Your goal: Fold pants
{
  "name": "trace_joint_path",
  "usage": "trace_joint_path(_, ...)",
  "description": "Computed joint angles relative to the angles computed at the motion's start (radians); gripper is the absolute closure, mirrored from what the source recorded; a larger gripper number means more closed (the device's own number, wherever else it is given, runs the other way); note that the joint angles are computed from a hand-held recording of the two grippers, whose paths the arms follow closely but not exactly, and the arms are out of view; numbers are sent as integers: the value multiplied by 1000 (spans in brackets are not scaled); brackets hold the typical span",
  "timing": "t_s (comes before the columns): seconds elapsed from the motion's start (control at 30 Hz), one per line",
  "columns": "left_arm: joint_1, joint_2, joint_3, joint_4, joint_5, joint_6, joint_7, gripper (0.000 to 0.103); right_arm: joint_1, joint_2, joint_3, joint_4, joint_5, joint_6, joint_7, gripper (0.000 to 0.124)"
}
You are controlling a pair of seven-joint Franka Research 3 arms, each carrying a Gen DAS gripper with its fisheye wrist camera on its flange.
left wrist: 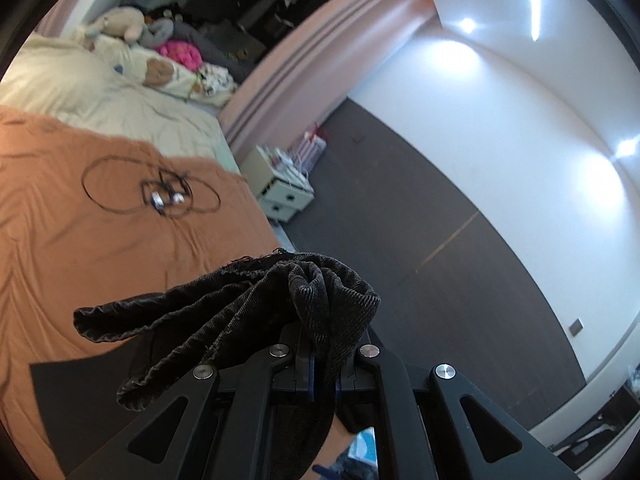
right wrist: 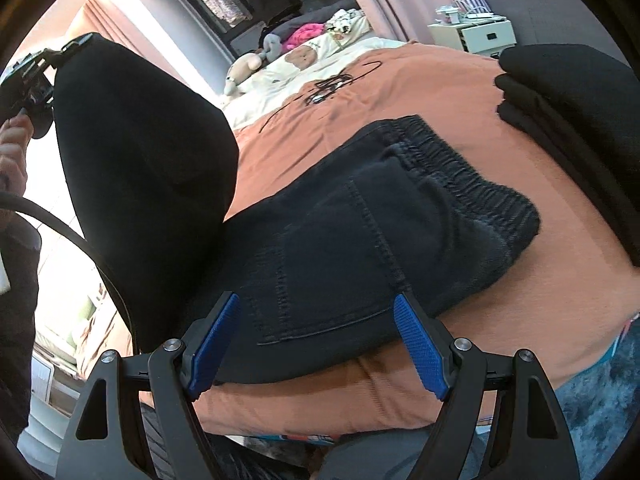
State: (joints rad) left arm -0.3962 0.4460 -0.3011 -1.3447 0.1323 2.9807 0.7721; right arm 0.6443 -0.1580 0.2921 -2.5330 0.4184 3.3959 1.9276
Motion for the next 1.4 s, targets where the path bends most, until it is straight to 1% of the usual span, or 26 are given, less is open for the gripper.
trace_joint_path(0.03, -2, 20, -10, 16, -1, -11, 12, 98, -37, -11, 42, -3, 27, -7, -15, 46)
trace_joint_path(0.07, -3, 35, -19, 28, -4, -21, 25, 98, -48, -22, 57, -11, 38, -9, -20, 46)
trace_joint_path(0.1, -2, 49, -31, 36, -11, -32, 41, 98, -87, -35, 103, -15, 62, -18, -31, 46)
trace_joint_path(0.17, 3, 90, -63, 70, -33, -62, 84, 98, -140, -52, 161, -21, 85, -30, -39, 46)
trace_joint_path(0.23, 2, 128, -85, 95, -58, -76, 122, 98, -230, -79, 260, -30, 107, -50, -31, 46)
trace_joint_path(0.27, 2, 144, -97, 103, -72, -78, 141, 98, -256, -93, 289, -38, 106, -60, -17, 46)
trace_joint_path(0.3, 0, 159, -104, 115, -84, -82, 156, 98, -254, -104, 287, -50, 99, -67, -2, 46)
trace_joint_path(0.33, -1, 175, -113, 125, -97, -85, 171, 98, -233, -118, 265, -68, 92, -71, 10, 46)
trace_joint_path(0.4, -7, 200, -124, 141, -118, -91, 196, 98, -247, -146, 277, -88, 78, -91, 41, 46)
trace_joint_path(0.47, -16, 233, -132, 174, -138, -110, 216, 98, -232, -169, 257, -108, 66, -107, 69, 46)
trace_joint_path(0.5, -23, 254, -135, 197, -148, -129, 223, 98, -230, -187, 256, -120, 62, -115, 87, 46)
trace_joint_path(0.53, -34, 260, -125, 204, -152, -140, 219, 97, -229, -201, 254, -128, 53, -123, 101, 46)
trace_joint_path(0.6, -59, 281, -103, 238, -153, -193, 210, 85, -221, -226, 241, -141, 35, -138, 124, 46)
trace_joint_path(0.63, -58, 291, -112, 248, -163, -214, 224, 66, -219, -236, 234, -146, 24, -145, 132, 46)
trace_joint_path(0.67, -54, 293, -122, 242, -177, -221, 238, 44, -227, -248, 237, -150, 10, -156, 143, 46)
trace_joint_path(0.73, -38, 283, -143, 205, -207, -215, 272, 25, -238, -266, 240, -155, -16, -172, 165, 46)
trace_joint_path(0.77, -29, 278, -154, 187, -222, -215, 288, 22, -241, -277, 241, -157, -30, -182, 176, 46)
trace_joint_path(0.83, -10, 245, -162, 117, -249, -201, 305, 22, -233, -281, 215, -160, -60, -188, 179, 46)
trace_joint_path(0.9, 3, 191, -152, 20, -264, -170, 293, 21, -245, -295, 219, -159, -94, -198, 194, 46)
trace_joint_path(0.93, 12, 162, -151, -33, -273, -150, 285, 21, -239, -289, 204, -158, -110, -193, 193, 46)
trace_joint_path(1.03, 55, 100, -170, -157, -304, -97, 281, 21, -244, -300, 194, -155, -154, -202, 199, 46)
trace_joint_path(1.1, 66, 54, -160, -240, -306, -64, 257, 21, -263, -321, 204, -153, -186, -219, 205, 46)
trace_joint_path(1.2, 81, -23, -145, -368, -304, -16, 207, 21, -255, -328, 180, -137, -231, -240, 179, 46)
trace_joint_path(1.27, 71, -75, -111, -449, -281, 10, 152, 21, -245, -309, 153, -109, -264, -260, 142, 46)
trace_joint_path(1.3, 57, -108, -83, -495, -260, 21, 111, 21, -250, -303, 152, -92, -282, -280, 128, 46)
trace_joint_path(1.4, 33, -178, -31, -596, -201, 41, 9, 21, -284, -266, 169, -21, -354, -354, 97, 46)
